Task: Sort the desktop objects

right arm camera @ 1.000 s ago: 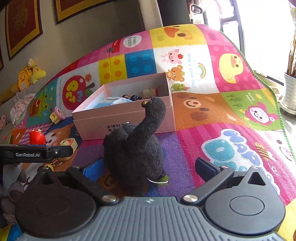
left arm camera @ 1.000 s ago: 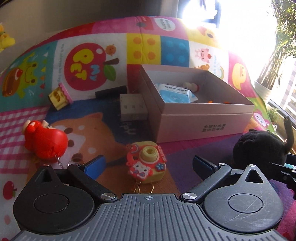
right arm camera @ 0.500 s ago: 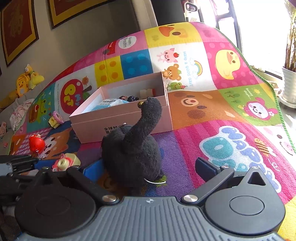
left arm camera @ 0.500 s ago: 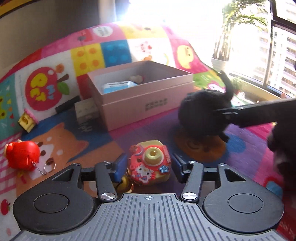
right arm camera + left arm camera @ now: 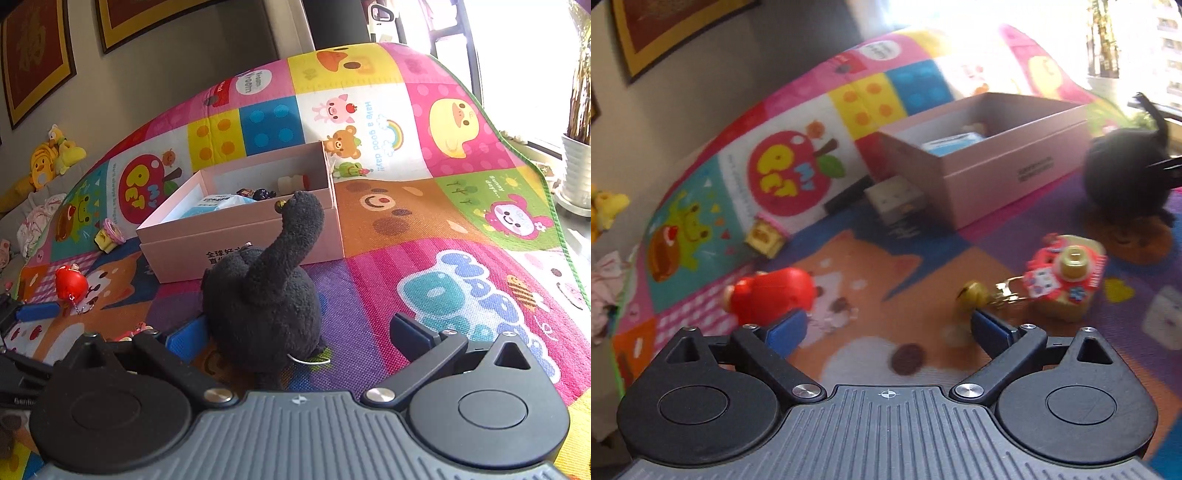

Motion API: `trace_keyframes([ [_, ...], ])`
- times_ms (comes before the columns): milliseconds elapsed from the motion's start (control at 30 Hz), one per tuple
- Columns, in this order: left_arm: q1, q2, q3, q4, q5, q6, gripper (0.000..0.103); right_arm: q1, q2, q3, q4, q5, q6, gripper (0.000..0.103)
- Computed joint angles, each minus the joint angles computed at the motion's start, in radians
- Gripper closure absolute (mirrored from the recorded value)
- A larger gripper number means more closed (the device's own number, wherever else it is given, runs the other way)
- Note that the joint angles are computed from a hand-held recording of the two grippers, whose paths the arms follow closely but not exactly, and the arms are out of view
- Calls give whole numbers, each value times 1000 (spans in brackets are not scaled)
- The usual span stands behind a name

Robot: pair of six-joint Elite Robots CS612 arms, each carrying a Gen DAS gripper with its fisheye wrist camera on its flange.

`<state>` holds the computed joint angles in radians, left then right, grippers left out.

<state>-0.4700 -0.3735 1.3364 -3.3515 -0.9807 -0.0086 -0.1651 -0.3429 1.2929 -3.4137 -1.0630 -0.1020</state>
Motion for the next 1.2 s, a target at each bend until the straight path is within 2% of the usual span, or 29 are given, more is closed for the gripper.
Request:
trace_keyframes([
  [67,7,0,-14,55,74,-56,4,0,0,0,0,1,2,0],
  [100,13,-7,-9,66,71,-92,4,0,0,0,1,1,3,0],
  [133,19,-21,7,59,36,-135,4,0,0,0,0,1,4,0],
  [200,32,-53,48,30,-98,-230,4,0,1,-1,-1,2,6,0],
  [233,37,-68,69,7,-188,-279,4,0,1,-2,0,3,7,0],
  [333,41,-73,87,-55,-438,-349,3,-1,2,-3,0,5,14,0],
  [433,22,-54,53,-23,-507,-353,3,-3,3,-4,-7,6,28,0],
  [567,3,-21,-23,50,-475,-339,4,-6,5,-4,-17,8,51,0],
  [667,-8,1,-68,69,-407,-312,6,-8,8,-6,-25,12,64,0],
  [700,-11,7,-77,71,-383,-302,9,-9,8,-7,-24,14,68,0],
  [733,-14,10,-82,78,-356,-296,23,-10,9,-8,-22,16,72,0],
  [767,-13,13,-89,86,-337,-289,32,-10,9,-10,-20,17,75,0],
  [833,-12,10,-77,68,-325,-271,41,-10,10,-11,-18,18,78,0],
  [1067,-5,-41,46,6,-321,-255,41,-5,6,-5,-13,7,40,0],
  [1200,-2,-80,137,-30,-311,-290,40,5,-1,1,-5,-8,-31,0],
])
